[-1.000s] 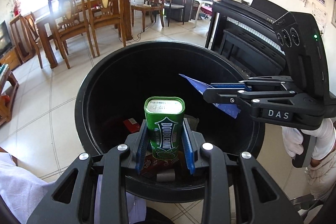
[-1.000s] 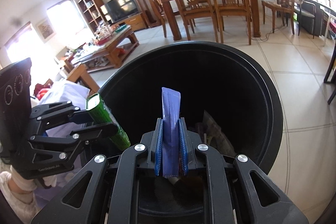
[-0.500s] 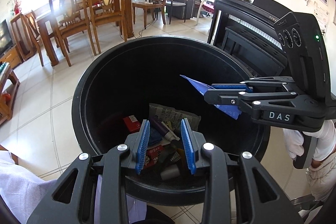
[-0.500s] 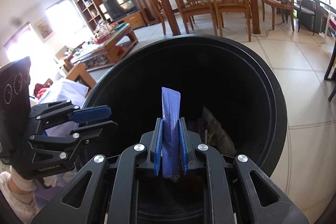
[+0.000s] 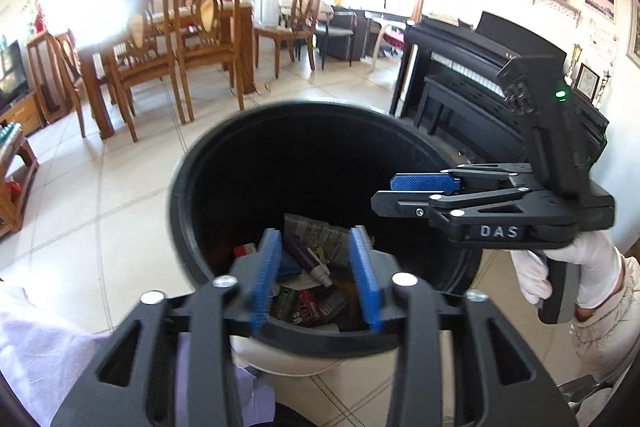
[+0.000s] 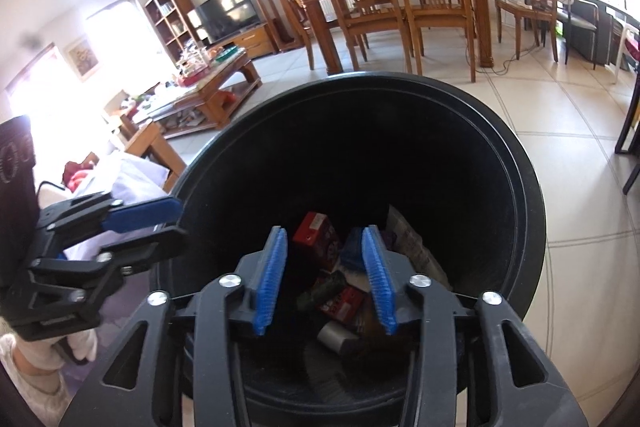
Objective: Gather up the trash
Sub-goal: 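Move both open tools back over the table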
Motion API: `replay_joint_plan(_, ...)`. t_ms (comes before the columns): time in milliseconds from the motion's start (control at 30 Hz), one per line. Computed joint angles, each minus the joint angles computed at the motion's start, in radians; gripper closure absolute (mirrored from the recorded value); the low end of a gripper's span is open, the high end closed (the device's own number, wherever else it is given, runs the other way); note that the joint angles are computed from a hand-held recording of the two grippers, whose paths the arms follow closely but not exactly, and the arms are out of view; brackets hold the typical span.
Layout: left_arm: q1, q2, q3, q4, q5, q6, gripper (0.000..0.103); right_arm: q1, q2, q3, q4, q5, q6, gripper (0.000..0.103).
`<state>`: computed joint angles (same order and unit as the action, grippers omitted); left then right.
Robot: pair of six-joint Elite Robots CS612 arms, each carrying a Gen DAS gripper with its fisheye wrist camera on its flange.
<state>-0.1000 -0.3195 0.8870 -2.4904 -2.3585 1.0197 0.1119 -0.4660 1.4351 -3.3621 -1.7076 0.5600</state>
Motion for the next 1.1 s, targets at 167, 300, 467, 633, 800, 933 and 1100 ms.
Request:
replay_joint_plan(167,0.035,-0.006,0.008,-0.070,-0.032,-0.049,0.042,0.014,0.003,-0.028,0.005,0.001,-0.021,0.051)
replay_joint_plan(300,0.068,0.009,-0.025,-0.121,-0.020,-0.132,0.028,0.033,0.014,-0.080,0.037,0.004,-0.059,0.049)
replay_joint_plan(467,0.105,0.041,-0.084,-0.192,0.007,-0.247,0.015,0.057,0.037,-0.170,0.091,0.013,-0.102,0.043)
replay_joint_plan(633,0.138,0.069,-0.139,-0.226,0.010,-0.337,0.008,0.081,0.069,-0.275,0.155,0.028,-0.141,0.039)
replay_joint_plan(800,0.160,0.089,-0.176,-0.248,0.009,-0.388,0.007,0.105,0.110,-0.394,0.233,0.041,-0.173,0.039)
replay_joint_plan(933,0.177,0.114,-0.224,-0.247,0.009,-0.417,0.007,0.127,0.146,-0.493,0.299,0.043,-0.190,0.037)
replay_joint_plan(1100,0.204,0.163,-0.316,-0.233,0.034,-0.459,0.007,0.149,0.201,-0.618,0.371,0.055,-0.212,0.036)
